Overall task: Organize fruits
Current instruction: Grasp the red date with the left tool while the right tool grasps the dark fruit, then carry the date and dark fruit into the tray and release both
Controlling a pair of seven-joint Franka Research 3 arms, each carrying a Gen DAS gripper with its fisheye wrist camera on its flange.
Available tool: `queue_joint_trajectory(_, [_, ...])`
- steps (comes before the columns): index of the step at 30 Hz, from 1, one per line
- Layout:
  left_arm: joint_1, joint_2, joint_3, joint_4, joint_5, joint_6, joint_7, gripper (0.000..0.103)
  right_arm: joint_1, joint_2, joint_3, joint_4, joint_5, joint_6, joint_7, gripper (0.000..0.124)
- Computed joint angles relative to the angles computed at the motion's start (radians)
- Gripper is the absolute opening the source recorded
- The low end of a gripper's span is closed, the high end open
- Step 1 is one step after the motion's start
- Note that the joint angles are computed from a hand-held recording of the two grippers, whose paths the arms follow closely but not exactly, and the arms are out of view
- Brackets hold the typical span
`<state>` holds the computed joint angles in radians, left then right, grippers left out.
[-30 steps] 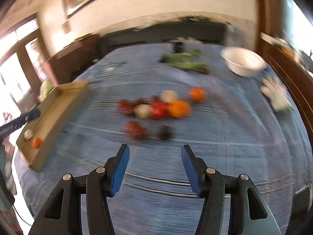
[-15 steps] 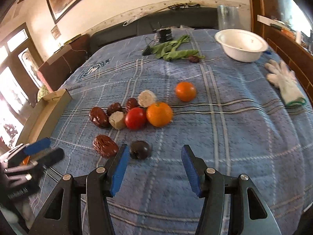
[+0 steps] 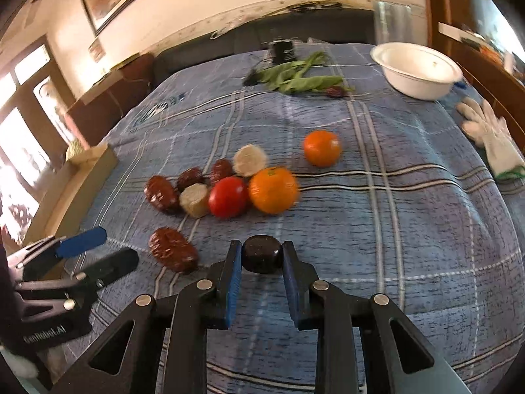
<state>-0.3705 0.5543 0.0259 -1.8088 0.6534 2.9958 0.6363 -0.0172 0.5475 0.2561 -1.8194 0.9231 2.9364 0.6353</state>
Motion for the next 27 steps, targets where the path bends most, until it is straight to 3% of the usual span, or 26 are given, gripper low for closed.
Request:
queue_joint_trajectory(5, [0.023, 0.080, -0.061, 0.108, -0.030, -0.018, 0.108, 0.068, -0.018, 0.006, 0.003, 0.013, 0.022, -0.013, 0.008, 0.026])
queue_joint_trajectory(7, [0.014, 0.101, -0.062, 0.136, -0.043, -0.029, 0.136, 0.061, -0.019, 0.005, 0.005, 0.012, 0.029, -0.007, 0.000, 0.025])
queue_joint_trajectory(9, [0.013, 0.117, -0.072, 0.153, -0.058, -0.047, 0.171, 0.044, -0.013, 0.004, -0.001, 0.010, 0.026, 0.001, 0.007, 0.025])
queue_joint_trajectory(11, [-0.032, 0.115, -0.023, 0.150, -0.034, -0.038, 0.147, 0.044, -0.016, 0.006, 0.000, 0.014, 0.029, -0.005, 0.009, 0.025])
queue_joint_trajectory(17, [-0.044, 0.077, 0.011, 0.092, -0.032, 0.018, 0.096, 0.044, -0.020, 0.003, 0.017, 0.005, 0.047, 0.029, -0.017, 0.025])
queue_joint_trajectory(22, [-0.075, -0.013, 0.086, -0.027, 0.003, 0.079, -0.008, 0.044, -0.033, 0.002, 0.040, -0.002, 0.080, 0.059, -0.058, 0.025])
queue_joint_trajectory(24, [-0.086, -0.070, 0.129, -0.102, 0.024, 0.116, -0.064, 0.044, -0.032, 0.003, 0.041, -0.001, 0.082, 0.066, -0.063, 0.025])
queue_joint_trajectory(27, [-0.159, -0.153, 0.267, -0.198, 0.114, 0.129, -0.192, 0.045, -0.009, -0.003, 0.025, -0.010, 0.058, 0.090, -0.042, 0.025])
